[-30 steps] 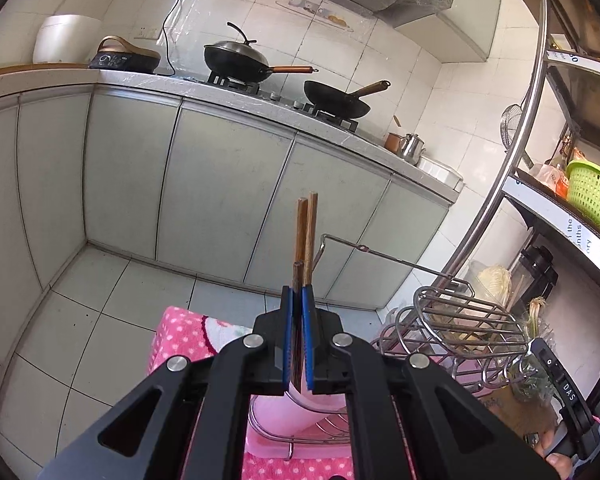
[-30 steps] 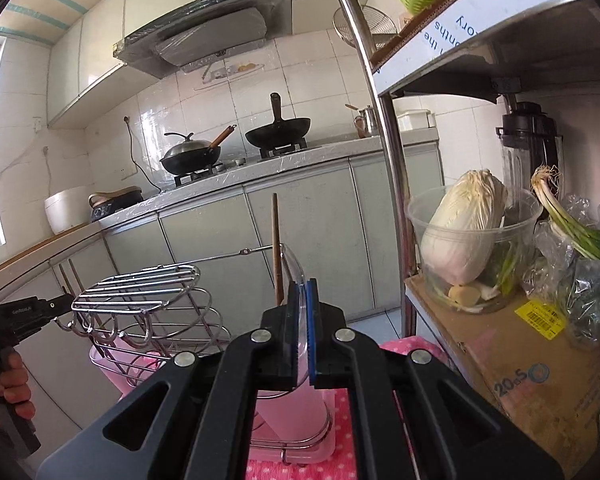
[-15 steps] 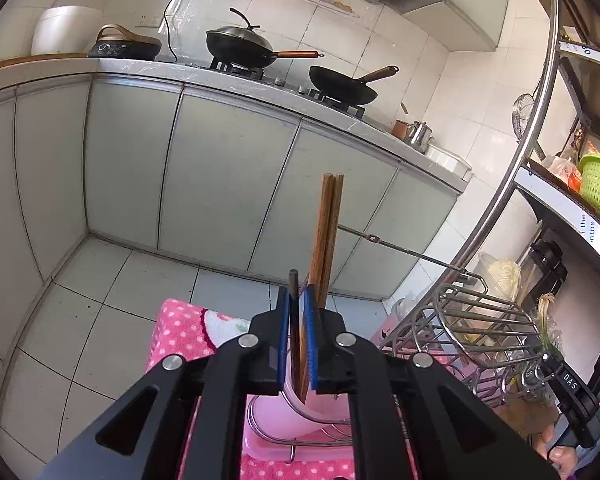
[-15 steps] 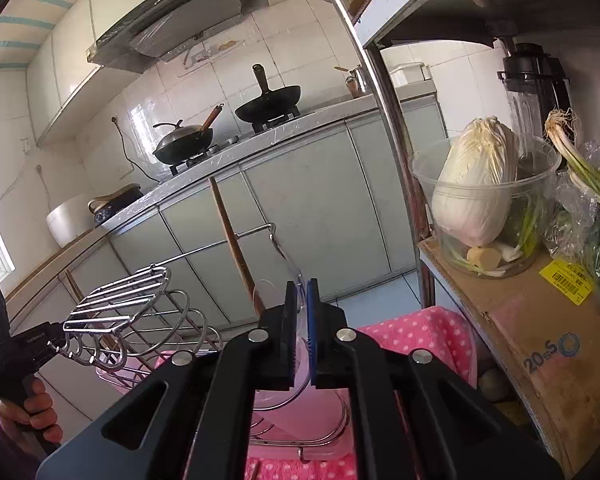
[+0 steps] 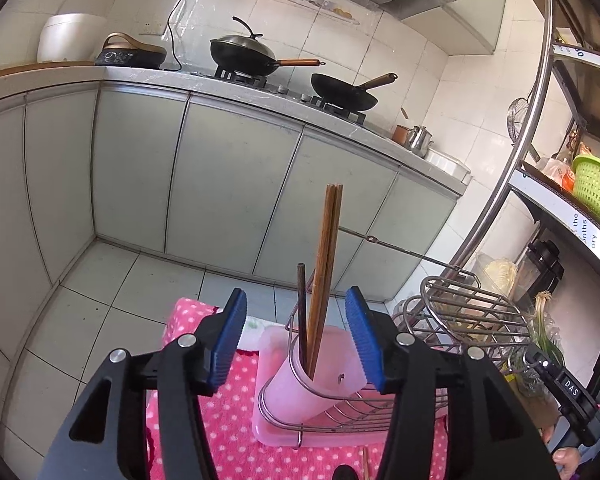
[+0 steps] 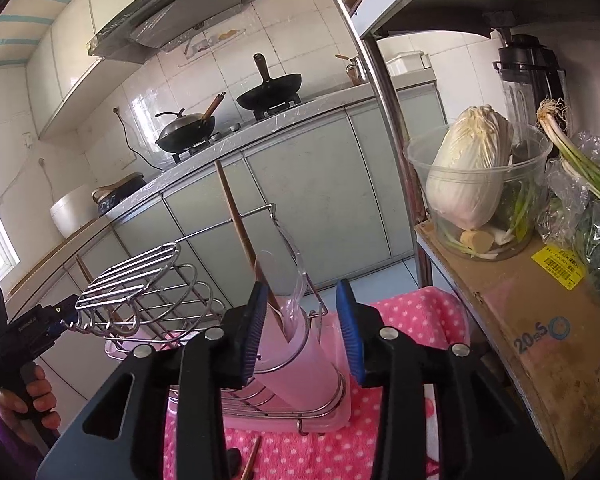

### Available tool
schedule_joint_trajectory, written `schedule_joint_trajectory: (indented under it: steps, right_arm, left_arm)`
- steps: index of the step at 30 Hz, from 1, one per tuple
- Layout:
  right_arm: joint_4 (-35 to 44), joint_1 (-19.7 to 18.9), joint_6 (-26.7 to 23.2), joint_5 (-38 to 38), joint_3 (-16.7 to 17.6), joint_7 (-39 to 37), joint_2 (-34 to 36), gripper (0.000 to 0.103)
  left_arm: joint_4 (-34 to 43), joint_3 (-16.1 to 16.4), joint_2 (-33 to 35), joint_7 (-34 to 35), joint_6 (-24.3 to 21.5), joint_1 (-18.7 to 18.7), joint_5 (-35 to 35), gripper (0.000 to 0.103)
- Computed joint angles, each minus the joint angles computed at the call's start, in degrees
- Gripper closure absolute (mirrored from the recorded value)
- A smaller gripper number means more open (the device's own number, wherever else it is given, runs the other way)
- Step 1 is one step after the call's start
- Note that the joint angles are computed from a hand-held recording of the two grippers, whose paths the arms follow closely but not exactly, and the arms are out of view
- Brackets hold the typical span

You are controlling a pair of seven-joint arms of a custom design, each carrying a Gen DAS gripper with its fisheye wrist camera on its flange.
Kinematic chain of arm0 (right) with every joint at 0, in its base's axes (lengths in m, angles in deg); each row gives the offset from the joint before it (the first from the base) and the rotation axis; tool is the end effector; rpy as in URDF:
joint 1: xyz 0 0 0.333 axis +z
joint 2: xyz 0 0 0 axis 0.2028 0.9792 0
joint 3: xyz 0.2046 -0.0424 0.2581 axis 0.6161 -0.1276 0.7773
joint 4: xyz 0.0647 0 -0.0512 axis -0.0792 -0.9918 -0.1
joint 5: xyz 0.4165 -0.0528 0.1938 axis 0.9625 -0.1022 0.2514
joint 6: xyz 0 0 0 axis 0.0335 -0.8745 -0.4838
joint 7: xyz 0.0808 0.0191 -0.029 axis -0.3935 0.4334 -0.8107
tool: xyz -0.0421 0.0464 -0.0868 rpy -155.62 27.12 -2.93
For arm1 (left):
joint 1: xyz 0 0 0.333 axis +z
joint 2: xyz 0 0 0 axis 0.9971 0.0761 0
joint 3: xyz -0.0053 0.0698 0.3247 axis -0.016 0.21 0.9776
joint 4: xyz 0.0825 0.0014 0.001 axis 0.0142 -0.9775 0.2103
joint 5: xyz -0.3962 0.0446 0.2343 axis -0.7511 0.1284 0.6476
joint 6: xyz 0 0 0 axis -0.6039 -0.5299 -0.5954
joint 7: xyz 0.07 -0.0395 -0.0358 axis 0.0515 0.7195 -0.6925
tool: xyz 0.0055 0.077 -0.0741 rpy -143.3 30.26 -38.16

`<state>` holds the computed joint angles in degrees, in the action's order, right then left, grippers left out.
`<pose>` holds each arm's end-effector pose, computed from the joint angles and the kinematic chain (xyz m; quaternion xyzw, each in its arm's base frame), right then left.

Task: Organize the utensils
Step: 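Open both tools to drop the chopsticks into the pink cup, then lower both tools to the cloth and close the right tool on a wooden chopstick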

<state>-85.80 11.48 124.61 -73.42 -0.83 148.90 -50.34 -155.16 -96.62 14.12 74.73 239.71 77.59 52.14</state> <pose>0.5794 0.1493 0.5920 -0.4834 0.6847 -0.2850 0.4651 0.6571 -0.1926 0.6182 -0.6074 0.5924 -0.4838 0.2148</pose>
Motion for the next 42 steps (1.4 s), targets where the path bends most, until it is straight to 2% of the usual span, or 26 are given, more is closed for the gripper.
schedule_joint_trajectory:
  steps: [2,6,11,14,17,18,20,22,25,31,35,37,42]
  right_arm:
    - [-1.61,0.25,-0.76,0.31,0.11,-0.09,-1.75,0.066]
    - [-5.49,3.9,-3.04,7.38,-1.63,-6.39,-4.79,0.066]
    - [-10.03,12.15,-6.38,22.54,-6.02,-19.43,-6.9,0.066]
    - [-11.95,15.45,-7.62,30.46,-7.49,-25.27,-7.28,0.066]
    - [-13.01,17.26,-8.63,36.53,-8.1,-29.2,-7.28,0.066]
    - [-13.06,17.65,-9.27,37.96,-8.1,-30.45,-7.21,0.066]
    - [-13.41,18.76,-9.44,41.04,-8.55,-33.28,-7.25,0.066]
    - [-13.55,19.23,-9.85,43.1,-8.45,-35.34,-7.24,0.066]
    - [-13.45,20.08,-10.39,45.96,-8.67,-38.37,-7.01,0.066]
    - [-13.51,22.99,-11.44,54.17,-10.7,-45.33,-6.55,0.066]
    - [-13.19,23.06,-12.12,56.99,-10.47,-48.0,-5.85,0.066]
    - [-12.72,23.37,-12.58,58.76,-10.66,-49.59,-5.31,0.066]
    - [-9.59,26.31,-14.84,68.56,-12.94,-58.42,-2.45,0.066]
  left_arm:
    - [-1.64,-0.08,-1.42,0.98,-0.22,0.07,-1.1,0.052]
    - [-5.27,-0.06,-4.5,5.2,-1.55,-0.38,-6.02,0.052]
    - [-8.59,0.47,-7.1,10.08,-6.79,-1.68,-10.89,0.052]
    - [-9.35,1.1,-7.59,14.44,-13.34,-2.79,-16.02,0.055]
    - [-8.18,0.82,-6.25,14.83,-22.84,-2.7,-16.86,0.064]
    - [-7.81,0.69,-5.72,15.19,-25.24,-2.66,-17.39,0.069]
    - [-6.41,0.06,-3.99,13.48,-30.36,-2.48,-15.38,0.077]
    - [-5.71,-0.47,-2.66,13.13,-33.47,-2.44,-14.05,0.089]
    - [-3.79,-1.26,-0.06,10.85,-37.29,-2.7,-10.72,0.092]
    - [-0.37,-2.0,4.31,4.61,-40.15,-3.89,-2.5,0.092]
    - [1.01,-2.18,5.95,2.33,-39.87,-4.93,2.11,0.092]
    - [0.77,-2.2,5.96,1.22,-38.81,-5.52,4.55,0.099]
    - [-0.62,-2.32,4.84,1.37,-36.25,-5.22,3.24,0.102]
